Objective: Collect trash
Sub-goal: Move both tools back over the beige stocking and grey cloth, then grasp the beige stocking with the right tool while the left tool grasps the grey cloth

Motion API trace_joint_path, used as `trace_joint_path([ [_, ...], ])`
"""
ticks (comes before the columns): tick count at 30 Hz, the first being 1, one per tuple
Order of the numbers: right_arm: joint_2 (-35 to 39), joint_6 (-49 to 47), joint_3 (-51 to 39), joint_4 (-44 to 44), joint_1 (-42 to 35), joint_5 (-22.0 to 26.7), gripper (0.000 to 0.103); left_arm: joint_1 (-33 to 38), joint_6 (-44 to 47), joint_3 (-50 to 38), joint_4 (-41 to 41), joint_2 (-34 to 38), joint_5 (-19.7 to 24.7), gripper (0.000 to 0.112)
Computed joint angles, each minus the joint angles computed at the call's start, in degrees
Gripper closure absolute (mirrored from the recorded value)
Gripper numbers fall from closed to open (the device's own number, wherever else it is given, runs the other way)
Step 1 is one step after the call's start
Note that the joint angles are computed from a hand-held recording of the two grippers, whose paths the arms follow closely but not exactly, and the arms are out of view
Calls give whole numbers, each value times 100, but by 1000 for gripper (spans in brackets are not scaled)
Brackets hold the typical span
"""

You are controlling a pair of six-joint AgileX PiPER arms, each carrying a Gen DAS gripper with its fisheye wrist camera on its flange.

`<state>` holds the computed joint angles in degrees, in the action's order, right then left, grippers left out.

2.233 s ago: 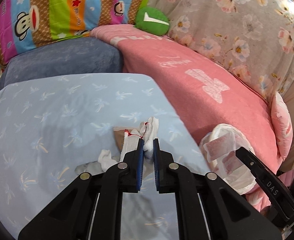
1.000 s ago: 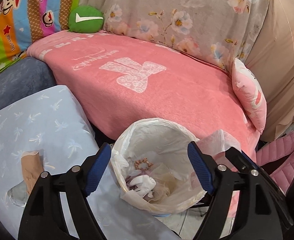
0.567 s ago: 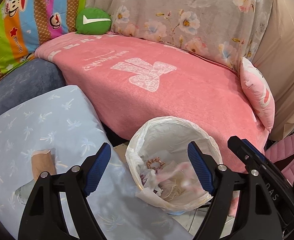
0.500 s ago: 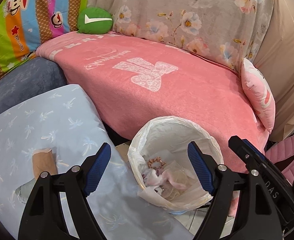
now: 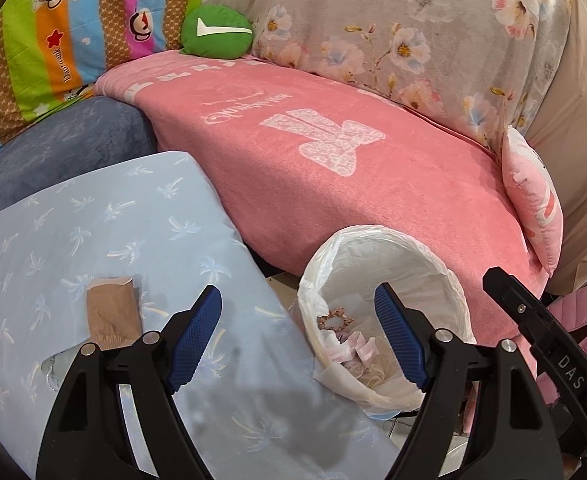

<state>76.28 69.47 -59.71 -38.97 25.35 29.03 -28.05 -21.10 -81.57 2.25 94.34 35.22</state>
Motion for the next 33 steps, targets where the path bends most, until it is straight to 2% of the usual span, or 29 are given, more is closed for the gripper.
trace_joint_path([
  [5, 144, 30, -138, -7, 182, 76, 60, 227, 17, 229, -84, -113, -29, 36],
  [10, 342, 11, -306, 18, 407, 126, 60, 380, -247, 533, 271, -277, -97, 36],
  [23, 1106, 134, -926, -27, 1171, 343, 55, 1141, -293, 1421, 386, -713, -313, 25],
  [33, 1824, 76, -1531, 129, 1647, 484, 54, 2130, 217, 2045, -133, -875, -427, 24],
])
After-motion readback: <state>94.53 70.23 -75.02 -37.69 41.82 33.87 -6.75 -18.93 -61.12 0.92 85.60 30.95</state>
